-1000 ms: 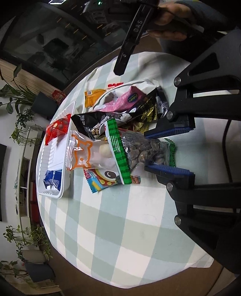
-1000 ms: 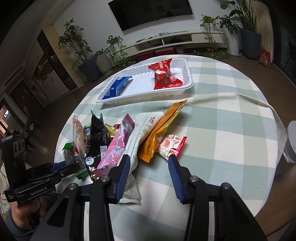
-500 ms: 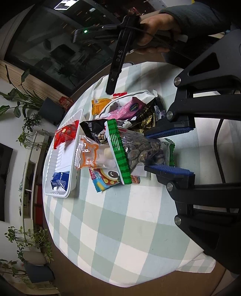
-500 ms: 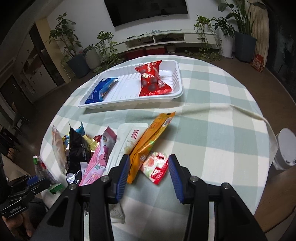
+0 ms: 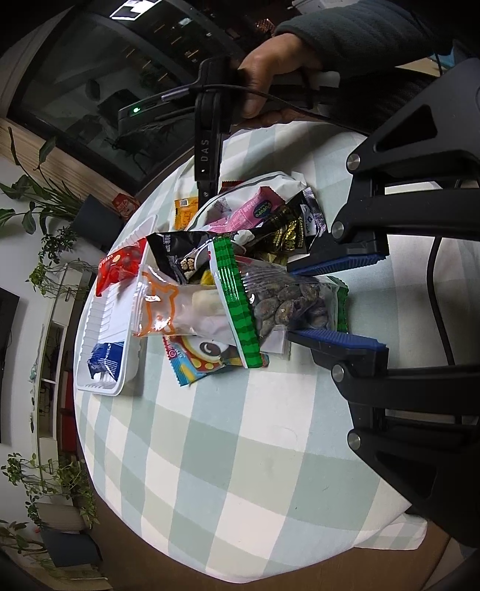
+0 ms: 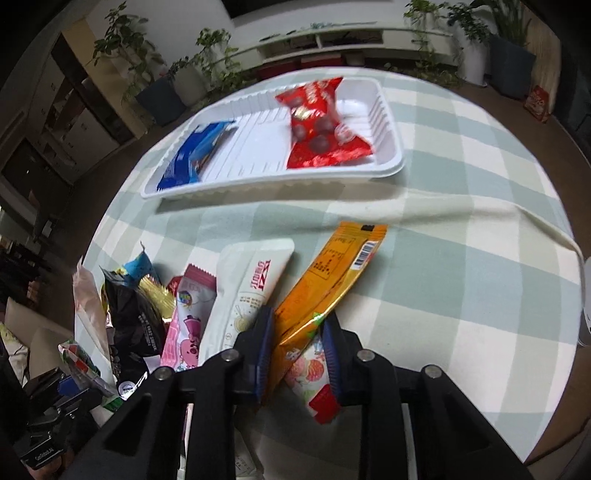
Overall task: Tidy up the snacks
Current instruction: 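Grasp the orange snack bar with the right gripper, then place the seed bag in the tray with the left gripper while the right places the orange bar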
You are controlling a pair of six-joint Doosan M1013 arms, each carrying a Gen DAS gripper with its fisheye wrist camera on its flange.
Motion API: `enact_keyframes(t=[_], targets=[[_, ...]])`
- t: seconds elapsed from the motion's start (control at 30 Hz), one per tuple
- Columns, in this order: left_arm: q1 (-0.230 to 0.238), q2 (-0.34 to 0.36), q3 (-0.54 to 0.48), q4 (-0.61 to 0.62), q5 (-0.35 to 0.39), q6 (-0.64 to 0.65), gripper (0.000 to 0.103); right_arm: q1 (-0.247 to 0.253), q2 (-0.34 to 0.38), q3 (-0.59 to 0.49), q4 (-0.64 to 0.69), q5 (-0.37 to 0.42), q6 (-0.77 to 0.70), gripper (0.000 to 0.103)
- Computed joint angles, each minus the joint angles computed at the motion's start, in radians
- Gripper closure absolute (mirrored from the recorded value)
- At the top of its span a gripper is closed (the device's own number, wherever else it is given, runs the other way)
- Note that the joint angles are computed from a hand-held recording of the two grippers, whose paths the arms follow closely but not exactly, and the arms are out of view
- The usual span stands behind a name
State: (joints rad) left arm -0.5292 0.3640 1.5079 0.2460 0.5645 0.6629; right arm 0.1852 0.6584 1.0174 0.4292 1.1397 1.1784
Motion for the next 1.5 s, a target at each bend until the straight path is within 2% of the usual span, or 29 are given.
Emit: enact_keyframes(t=[0.1, 0.37, 0.47, 0.73, 1.0, 1.07, 1.13, 1.3, 1.43, 1.5], targets=[[0.002, 0.000, 0.003, 0.005, -0.003, -0.008, 0.076, 0.003, 0.002, 0.000, -0.001, -0.005, -0.015, 0.075], [0.006, -0.004, 0.013, -0.001, -0.022, -0.016, 0.077, -0.009, -0.030, 0.057, 0.070, -0.072, -0.068, 0.092], [0.007, -0.004, 0.014, -0.003, -0.027, -0.015, 0.076, -0.022, -0.038, 0.068, 0.121, -0.076, -0.074, 0.095], [0.008, -0.014, 0.022, 0.002, -0.049, -0.027, 0.077, -0.061, -0.054, 0.099, 0.287, -0.064, -0.092, 0.097], [0.019, -0.030, 0.016, -0.013, -0.068, -0.012, 0.077, -0.089, -0.066, 0.100, 0.386, -0.035, -0.100, 0.097], [0.034, -0.036, 0.012, -0.067, -0.087, 0.034, 0.077, -0.094, -0.069, 0.088, 0.406, -0.029, -0.107, 0.097], [0.047, -0.039, 0.001, -0.095, -0.090, 0.065, 0.077, -0.096, -0.066, 0.063, 0.422, -0.019, -0.114, 0.097], [0.083, -0.017, -0.101, -0.097, -0.029, 0.163, 0.077, -0.085, -0.036, -0.052, 0.418, 0.009, -0.118, 0.097], [0.128, 0.044, -0.243, -0.144, 0.042, 0.283, 0.077, -0.056, 0.031, -0.214, 0.375, 0.039, -0.088, 0.097], [0.157, 0.093, -0.333, -0.219, 0.084, 0.362, 0.077, -0.039, 0.086, -0.319, 0.347, 0.076, -0.043, 0.097]])
